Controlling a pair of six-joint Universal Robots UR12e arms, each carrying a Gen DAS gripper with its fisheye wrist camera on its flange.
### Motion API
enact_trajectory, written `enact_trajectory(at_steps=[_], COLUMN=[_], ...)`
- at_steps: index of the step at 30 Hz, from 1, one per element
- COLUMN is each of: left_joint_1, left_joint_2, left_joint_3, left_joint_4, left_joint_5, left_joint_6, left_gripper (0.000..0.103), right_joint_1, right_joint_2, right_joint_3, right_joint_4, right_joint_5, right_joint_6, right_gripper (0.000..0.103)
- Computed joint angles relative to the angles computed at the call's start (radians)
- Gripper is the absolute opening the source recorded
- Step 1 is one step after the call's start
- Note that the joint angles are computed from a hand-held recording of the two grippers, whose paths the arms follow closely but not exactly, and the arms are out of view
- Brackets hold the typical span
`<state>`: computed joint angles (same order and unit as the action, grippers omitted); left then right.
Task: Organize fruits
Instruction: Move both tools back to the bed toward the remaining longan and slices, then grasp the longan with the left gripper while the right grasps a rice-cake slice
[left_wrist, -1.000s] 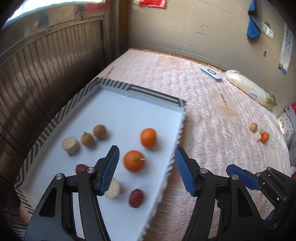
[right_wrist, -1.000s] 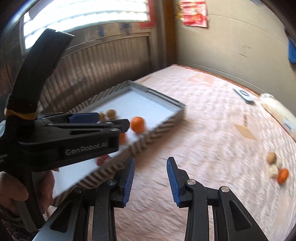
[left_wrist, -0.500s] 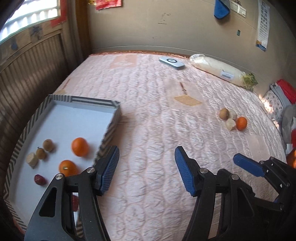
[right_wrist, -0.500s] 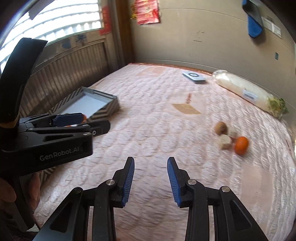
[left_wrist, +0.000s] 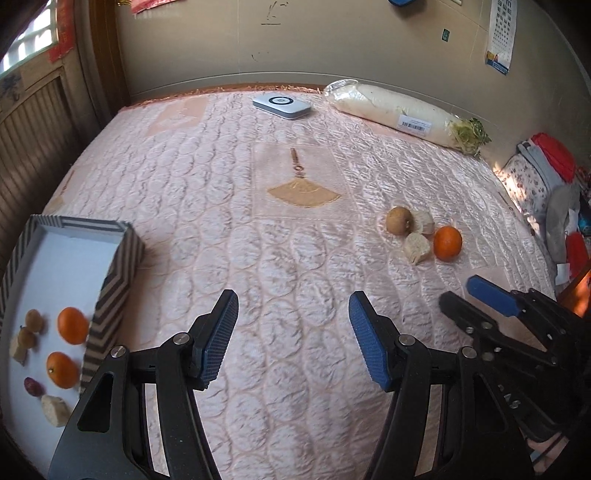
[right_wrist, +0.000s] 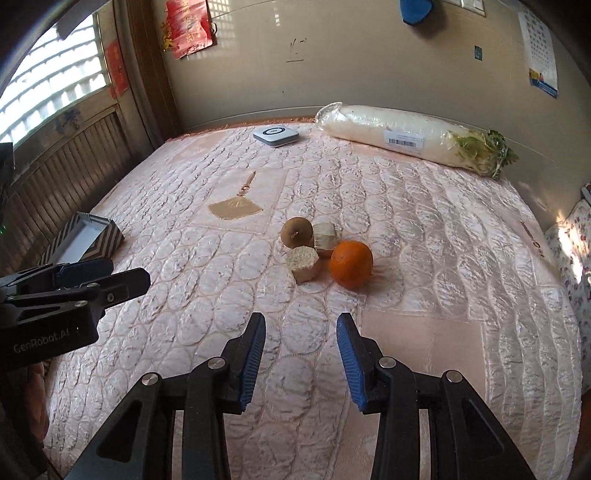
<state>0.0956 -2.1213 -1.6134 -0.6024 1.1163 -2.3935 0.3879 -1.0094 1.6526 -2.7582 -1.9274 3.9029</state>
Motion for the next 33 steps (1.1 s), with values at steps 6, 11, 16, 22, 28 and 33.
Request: enact_trajectory(at_steps=[6,11,16,22,28,33], left_joint_1=[-0.018,-0.027,-0.037,-0.053,-0.082,-0.105], left_joint_2=[-0.015,-0.031,-0.043,-0.052,-0.065,-0.076], left_joint_3=[0.024,0.049,0.065,0.085,0.099,0.106], left_joint_4=[-0.009,-0.027,-0.037,-0.074,-0.1,-0.108], left_joint_5=[0.013,0.023,0.03,0.016,0.012,0.01], left_joint_6=[-0.021,-0.044,-0.05,-0.036,0.031,0.112], left_gripper=[0.063,0.063,0.063,0.063,0.063,0.063], right_joint_1=[-0.025,-0.033,-0.039,-0.039,-0.037,-0.039], right_joint_2=[0.044,0.068,0.08,0.058,0.019,0.007], right_joint_3=[-0.051,-0.085,-0.096,-0.066,-0.007,0.016], right_joint_4=[0.007,0.048,0.039,0.024,-0.001,-0.012], right_joint_5=[0.049,0.018,-0.006,0.004,0.005,0.016], right_joint_6=[-0.048,-0.039,-0.046,-0.011,0.047,0.063], right_gripper=[0.038,0.038,0.032,0.026,0.026,0.026])
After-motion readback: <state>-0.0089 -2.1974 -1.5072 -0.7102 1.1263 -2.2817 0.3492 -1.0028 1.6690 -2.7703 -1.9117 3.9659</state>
